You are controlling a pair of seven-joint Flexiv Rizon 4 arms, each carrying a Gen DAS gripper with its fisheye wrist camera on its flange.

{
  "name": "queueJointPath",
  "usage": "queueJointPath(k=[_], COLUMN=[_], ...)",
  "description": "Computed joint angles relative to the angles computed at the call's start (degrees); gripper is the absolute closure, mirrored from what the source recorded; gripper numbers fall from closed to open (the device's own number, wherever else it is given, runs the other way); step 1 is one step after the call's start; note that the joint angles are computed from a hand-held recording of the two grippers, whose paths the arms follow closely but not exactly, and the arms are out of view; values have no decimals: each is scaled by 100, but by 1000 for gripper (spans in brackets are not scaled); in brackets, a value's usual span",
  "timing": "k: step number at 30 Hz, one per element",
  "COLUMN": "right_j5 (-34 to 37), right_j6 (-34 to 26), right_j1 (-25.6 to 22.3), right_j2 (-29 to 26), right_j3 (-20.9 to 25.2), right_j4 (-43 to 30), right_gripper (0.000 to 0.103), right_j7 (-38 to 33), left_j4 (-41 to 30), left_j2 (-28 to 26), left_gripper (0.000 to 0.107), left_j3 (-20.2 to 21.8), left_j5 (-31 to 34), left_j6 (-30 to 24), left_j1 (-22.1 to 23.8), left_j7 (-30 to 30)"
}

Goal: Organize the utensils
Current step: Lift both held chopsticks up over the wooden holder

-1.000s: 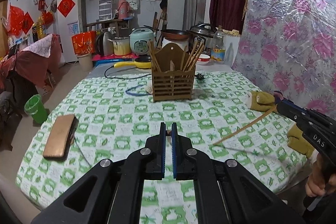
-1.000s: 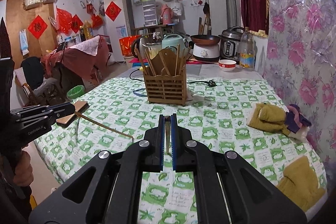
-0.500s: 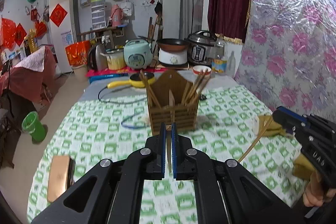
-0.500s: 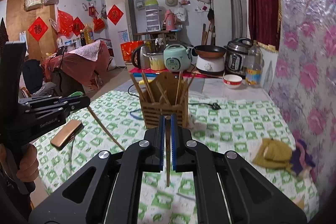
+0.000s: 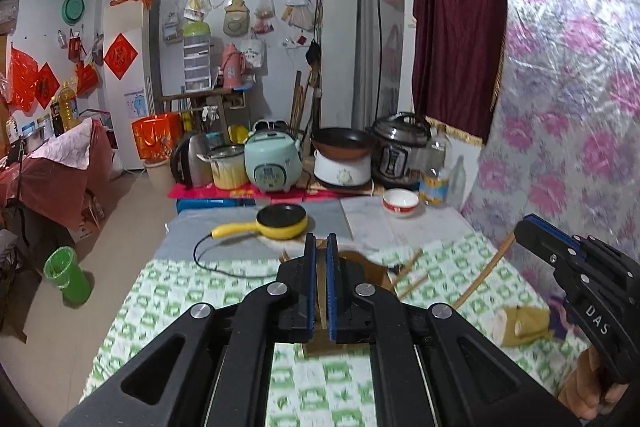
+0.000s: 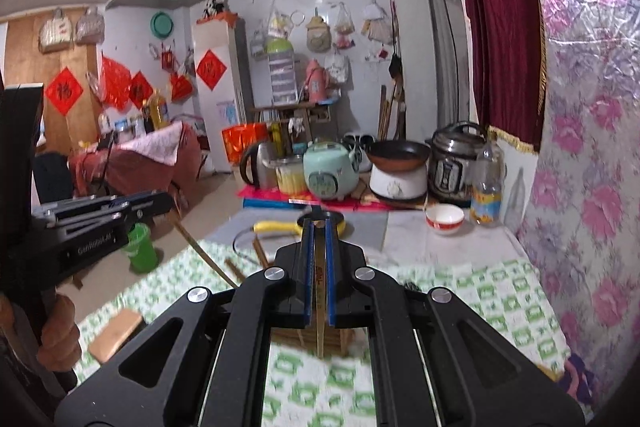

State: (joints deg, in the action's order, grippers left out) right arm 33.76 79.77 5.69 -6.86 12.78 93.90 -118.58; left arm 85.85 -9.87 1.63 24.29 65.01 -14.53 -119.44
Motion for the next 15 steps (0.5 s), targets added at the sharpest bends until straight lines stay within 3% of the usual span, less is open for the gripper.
queueJointPath(k=[8,15], right_j5=[-495,-1180], right_j6=[504,809], right_j1=[61,-5], right_j2=[-849,-1539], right_j3=[156,429], right_j4=[-796,-1063], right_gripper=[96,96], right_j7=[465,853], left_j4=[-633,-741], left_j2=[-626,-1211], left_gripper=[101,101], left_j3=[88,83], left_j5=[-228,-909], left_j6=[71,344], left_j1=[52,159], left_j7=[213,794])
